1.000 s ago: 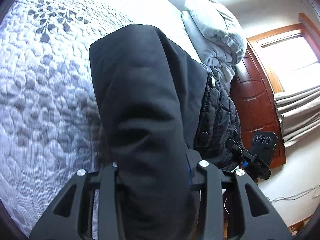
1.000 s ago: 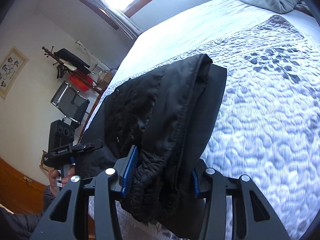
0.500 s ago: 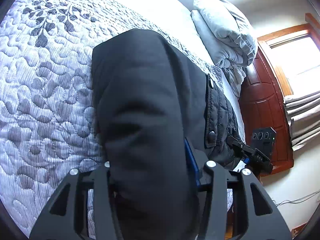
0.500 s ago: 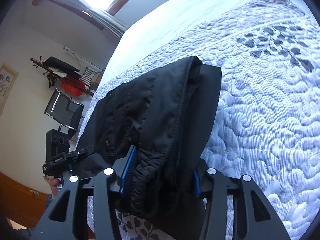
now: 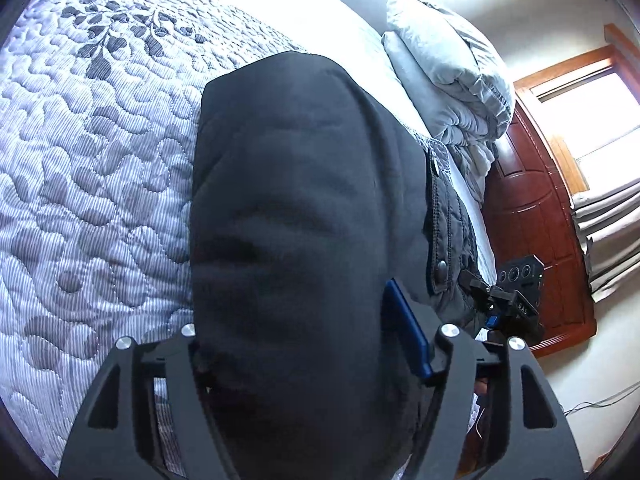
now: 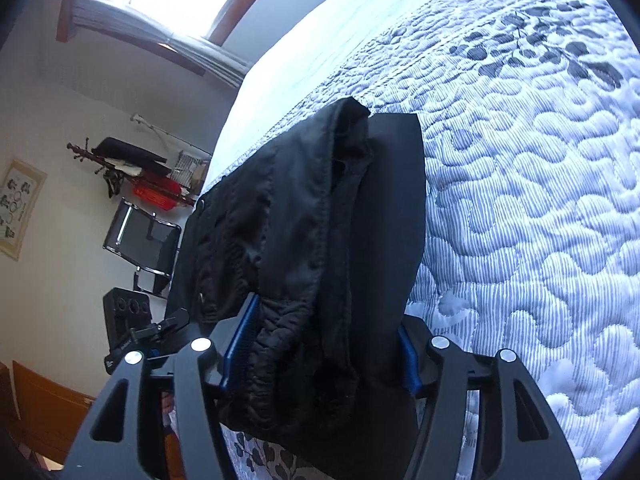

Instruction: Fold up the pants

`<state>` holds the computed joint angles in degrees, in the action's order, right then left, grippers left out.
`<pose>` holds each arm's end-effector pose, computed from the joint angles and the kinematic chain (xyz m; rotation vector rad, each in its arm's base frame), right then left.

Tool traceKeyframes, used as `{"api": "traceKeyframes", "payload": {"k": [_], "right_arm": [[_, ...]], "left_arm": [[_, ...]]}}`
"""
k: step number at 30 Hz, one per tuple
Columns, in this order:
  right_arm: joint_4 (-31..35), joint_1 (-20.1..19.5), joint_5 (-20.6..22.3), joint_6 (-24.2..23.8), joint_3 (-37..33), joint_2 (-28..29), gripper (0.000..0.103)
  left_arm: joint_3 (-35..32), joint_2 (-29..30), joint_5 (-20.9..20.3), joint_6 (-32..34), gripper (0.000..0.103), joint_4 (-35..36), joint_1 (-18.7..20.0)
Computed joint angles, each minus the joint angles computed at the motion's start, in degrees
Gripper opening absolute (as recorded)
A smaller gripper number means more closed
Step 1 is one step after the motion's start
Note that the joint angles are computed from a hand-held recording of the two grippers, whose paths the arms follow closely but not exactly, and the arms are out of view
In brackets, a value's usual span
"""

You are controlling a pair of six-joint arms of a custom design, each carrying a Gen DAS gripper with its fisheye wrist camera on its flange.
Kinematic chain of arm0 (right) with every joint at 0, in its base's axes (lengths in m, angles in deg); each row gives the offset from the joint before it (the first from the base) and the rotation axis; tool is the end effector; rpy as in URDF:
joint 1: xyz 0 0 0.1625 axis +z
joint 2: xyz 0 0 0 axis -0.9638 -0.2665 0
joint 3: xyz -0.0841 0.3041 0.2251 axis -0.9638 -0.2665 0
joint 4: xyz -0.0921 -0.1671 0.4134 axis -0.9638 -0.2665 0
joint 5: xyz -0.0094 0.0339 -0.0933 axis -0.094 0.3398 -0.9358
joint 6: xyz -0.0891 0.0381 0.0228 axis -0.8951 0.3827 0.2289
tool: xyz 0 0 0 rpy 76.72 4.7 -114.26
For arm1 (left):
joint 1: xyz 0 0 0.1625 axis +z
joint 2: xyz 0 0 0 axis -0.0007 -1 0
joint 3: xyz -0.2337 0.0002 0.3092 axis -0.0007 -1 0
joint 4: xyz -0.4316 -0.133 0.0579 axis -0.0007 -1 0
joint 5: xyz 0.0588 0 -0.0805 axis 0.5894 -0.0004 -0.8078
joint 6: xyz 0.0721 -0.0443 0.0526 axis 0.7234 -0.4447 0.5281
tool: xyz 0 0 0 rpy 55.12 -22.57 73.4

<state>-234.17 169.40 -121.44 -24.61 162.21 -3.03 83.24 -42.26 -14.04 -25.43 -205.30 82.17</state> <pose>0.2066 -0.6715 -0.0219 -0.4867 2.9475 -0.1641 0.0890 -0.4841 0.2944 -0.3263 2.8791 -1.0462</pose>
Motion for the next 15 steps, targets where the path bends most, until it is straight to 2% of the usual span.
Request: {"api": "traceKeyframes", "payload": {"k": [3, 7, 13, 15], "right_arm": [[-0.4, -0.7, 1.3, -0.5, 0.5, -0.3, 0.061], [-0.4, -1.0, 2.2, -1.2, 1.1, -1.0, 0.055], [-0.1, 0.3, 2.7, -1.8, 0.0, -1.0, 0.051], [0.0, 0.4, 3.0, -1.8, -0.8, -0.6, 0.051]], "left_arm": [[0.4, -0.6, -0.7, 0.0, 0.064, 0.1, 0.1], [0.8, -1.9, -3.5, -0.5, 0.053, 0.8, 0.7], [0.7, -2.2, -3.9, -1.0, 0.044, 0.5, 0.5], [0.2, -1.9, -3.8, -1.3, 0.044, 0.4, 0.3]]}}
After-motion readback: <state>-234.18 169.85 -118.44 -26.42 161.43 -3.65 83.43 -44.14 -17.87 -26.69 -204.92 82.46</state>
